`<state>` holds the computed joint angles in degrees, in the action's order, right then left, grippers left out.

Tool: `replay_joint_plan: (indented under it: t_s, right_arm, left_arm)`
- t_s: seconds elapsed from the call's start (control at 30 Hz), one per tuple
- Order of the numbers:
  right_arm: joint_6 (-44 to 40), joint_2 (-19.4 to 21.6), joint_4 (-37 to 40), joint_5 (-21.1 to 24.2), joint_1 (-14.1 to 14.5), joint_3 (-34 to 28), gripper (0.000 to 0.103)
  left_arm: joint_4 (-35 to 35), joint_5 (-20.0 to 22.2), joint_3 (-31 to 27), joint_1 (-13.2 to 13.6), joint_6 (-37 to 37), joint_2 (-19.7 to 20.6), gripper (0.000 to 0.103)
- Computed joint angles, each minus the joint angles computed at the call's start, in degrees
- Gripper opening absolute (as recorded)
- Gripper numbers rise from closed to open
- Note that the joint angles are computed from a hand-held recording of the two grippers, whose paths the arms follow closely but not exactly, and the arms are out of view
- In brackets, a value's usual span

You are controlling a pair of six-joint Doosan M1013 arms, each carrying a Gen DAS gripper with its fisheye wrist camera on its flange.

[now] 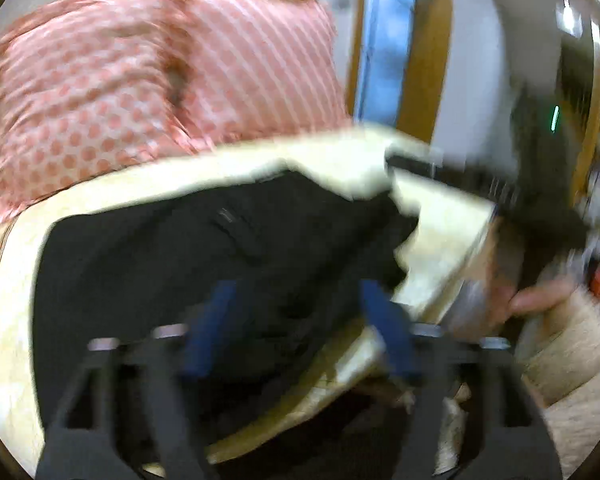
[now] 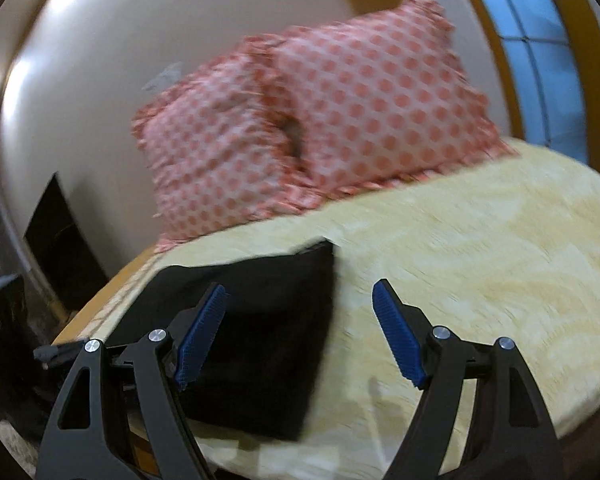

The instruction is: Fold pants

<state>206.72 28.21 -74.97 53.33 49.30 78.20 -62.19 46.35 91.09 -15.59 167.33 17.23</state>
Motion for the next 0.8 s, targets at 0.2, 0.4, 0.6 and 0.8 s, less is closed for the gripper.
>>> replay_joint_plan:
  t_s: [0.2,0.4,0.6,0.8]
  right_arm:
    - [-10.64,3.07,1.8,-10.21,-1.34,-5.57,0.08]
    - [-31.25,6.81,24.12,-10.11,-2.54,-11.29,0.08]
    - [-37.03,5.45,29.82,-12.47,-3.54,-10.44,0.08]
    - [-24.38,0.44,29.18,-17.8,-8.28,-4.85,0.087]
  left_arm:
    - [-3.0,-14.94,0.72,1.98,-6.31,-0.29,0.099]
    - [20.47,-19.84,-0.69,0.06,-25.93,2.03,0.099]
    - [17.18,-18.14,0.11,1.3,-24.64,3.26,0.101]
    - [9.32,-18.05,1.4,2.14,-16.61,3.04,0.101]
